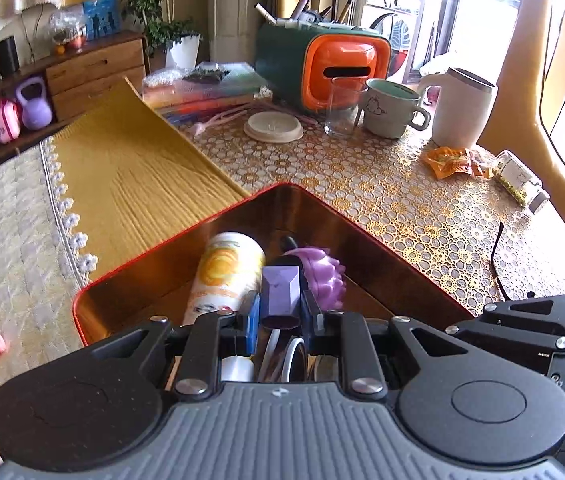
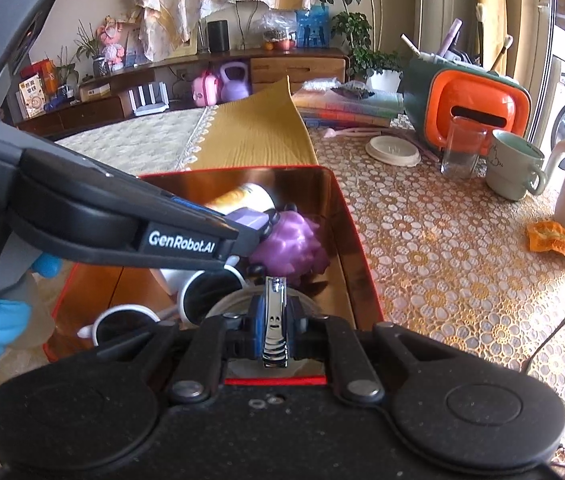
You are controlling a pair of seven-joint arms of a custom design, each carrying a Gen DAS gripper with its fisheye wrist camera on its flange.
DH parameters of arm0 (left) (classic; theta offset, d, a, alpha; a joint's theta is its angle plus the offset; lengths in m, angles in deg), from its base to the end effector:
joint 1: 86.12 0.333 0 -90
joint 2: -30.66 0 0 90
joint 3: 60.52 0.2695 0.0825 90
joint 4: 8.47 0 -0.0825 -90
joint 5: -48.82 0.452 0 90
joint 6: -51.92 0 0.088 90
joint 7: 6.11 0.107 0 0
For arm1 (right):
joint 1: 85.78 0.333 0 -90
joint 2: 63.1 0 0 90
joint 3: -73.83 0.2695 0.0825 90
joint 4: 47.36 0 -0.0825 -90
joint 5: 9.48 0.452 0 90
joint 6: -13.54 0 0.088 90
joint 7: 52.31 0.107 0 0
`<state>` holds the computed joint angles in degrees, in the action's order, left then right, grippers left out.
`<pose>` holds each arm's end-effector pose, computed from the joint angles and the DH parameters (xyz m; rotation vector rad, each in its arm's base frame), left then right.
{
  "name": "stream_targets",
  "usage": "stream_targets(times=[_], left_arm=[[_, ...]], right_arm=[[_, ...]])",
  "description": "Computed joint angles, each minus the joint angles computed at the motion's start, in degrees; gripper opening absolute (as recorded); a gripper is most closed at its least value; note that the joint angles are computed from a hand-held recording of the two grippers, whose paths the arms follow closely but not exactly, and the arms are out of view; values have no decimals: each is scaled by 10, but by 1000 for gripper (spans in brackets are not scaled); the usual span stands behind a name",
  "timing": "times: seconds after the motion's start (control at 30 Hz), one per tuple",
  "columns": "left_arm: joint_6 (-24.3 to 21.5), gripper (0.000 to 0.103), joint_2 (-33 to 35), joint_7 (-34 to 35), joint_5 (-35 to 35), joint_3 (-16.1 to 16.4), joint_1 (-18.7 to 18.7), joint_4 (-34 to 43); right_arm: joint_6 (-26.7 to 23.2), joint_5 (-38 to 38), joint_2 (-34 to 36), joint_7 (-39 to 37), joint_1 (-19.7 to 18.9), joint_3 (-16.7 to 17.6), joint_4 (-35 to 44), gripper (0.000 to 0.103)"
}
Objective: Organize rigid objects
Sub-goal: 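Open both grippers to release the purple piece and nail clipper in the box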
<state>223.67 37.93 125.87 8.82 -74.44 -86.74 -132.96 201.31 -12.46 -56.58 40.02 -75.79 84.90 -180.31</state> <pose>0.6245 -0.1137 0.3134 -1.5450 2.1293 -0.8907 0.5649 0.2232 0.2973 -1.9551 1.3379 -0.5800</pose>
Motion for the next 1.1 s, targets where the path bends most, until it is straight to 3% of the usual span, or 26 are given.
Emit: stream_targets(times=[0.1, 0.23, 0.4, 0.53, 0.67, 0.8, 0.87, 0.93, 1.0, 1.1], left_arm=[[-8, 21, 2, -3, -5, 0, 1, 1], [-14, 21, 0, -16, 3, 3, 0, -4], [-11, 21, -9, -20, 5, 6, -3, -14], [-16, 21, -20, -16, -10, 9, -5, -22], [-18, 24, -37, 4, -39, 16, -9, -35], [-15, 35, -56, 36, -78, 25, -19, -50], [-7, 47, -67, 52, -94, 31, -26, -59], [0, 55, -80, 86, -131, 37, -35, -69], [-3, 55, -95, 106, -153, 47, -44, -78], [-1, 55, -117, 119, -166, 61, -58, -96]], right_arm=[[1, 3, 0, -1, 18, -17, -2, 13], [5, 20, -1, -8, 95, -91, -4, 18], [5, 26, -6, -8, 90, -86, -8, 20], [15, 48, -14, -13, 118, -111, -17, 27], [18, 37, -22, 5, 76, -72, -25, 30], [20, -12, -31, 49, 21, -25, -32, 32], [22, -7, -38, 49, 34, -34, -38, 34], [24, -50, -45, 88, 17, -22, -43, 35], [25, -116, -52, 147, -2, -14, -45, 37], [27, -155, -64, 186, 13, -31, -50, 41]])
